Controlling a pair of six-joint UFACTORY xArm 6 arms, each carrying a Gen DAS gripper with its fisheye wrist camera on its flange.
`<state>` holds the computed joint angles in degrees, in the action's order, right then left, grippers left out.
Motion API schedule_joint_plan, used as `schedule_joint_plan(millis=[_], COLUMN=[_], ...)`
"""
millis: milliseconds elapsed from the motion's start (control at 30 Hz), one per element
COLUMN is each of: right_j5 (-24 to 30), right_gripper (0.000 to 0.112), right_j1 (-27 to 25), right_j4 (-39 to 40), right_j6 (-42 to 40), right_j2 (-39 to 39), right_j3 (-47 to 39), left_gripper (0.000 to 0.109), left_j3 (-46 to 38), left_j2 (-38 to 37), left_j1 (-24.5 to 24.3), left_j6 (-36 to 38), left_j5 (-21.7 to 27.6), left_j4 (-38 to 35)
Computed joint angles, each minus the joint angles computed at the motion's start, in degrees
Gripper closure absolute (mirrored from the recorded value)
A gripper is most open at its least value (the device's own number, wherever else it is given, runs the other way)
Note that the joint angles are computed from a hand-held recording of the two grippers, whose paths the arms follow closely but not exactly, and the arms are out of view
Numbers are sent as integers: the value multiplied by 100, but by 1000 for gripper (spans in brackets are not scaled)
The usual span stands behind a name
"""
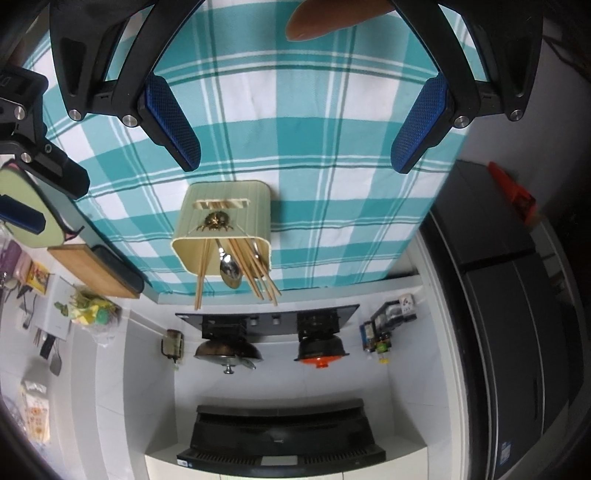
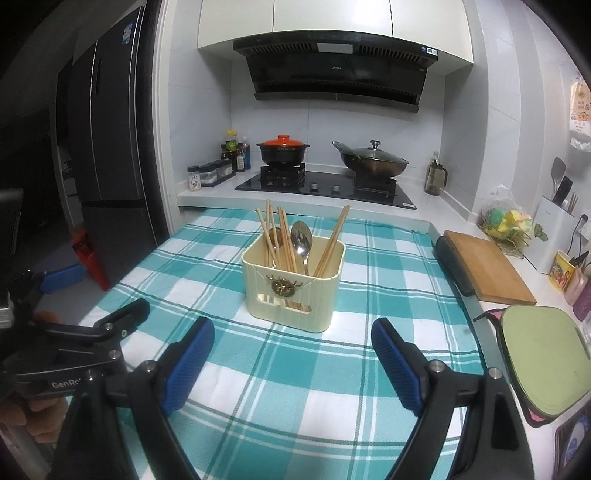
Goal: Organize utensils
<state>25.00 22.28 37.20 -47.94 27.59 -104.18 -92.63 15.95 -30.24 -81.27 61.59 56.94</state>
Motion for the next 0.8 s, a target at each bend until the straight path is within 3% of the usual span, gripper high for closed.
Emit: schedule_joint_plan(millis=[300,800], right_j5=[-284,-296], right_gripper=[24,23], right_j1=[66,58], right_j4=[77,-322], right_j6=[-75,526], right_j2=[-507,-689], right_j3=[660,833], left_gripper=[6,6], left_j3=[93,130], left_j2=[-222,-347], left_j1=[-172,-177], left_j6=[-77,-112], left_j5=[57,78], left_j4=[8,-57])
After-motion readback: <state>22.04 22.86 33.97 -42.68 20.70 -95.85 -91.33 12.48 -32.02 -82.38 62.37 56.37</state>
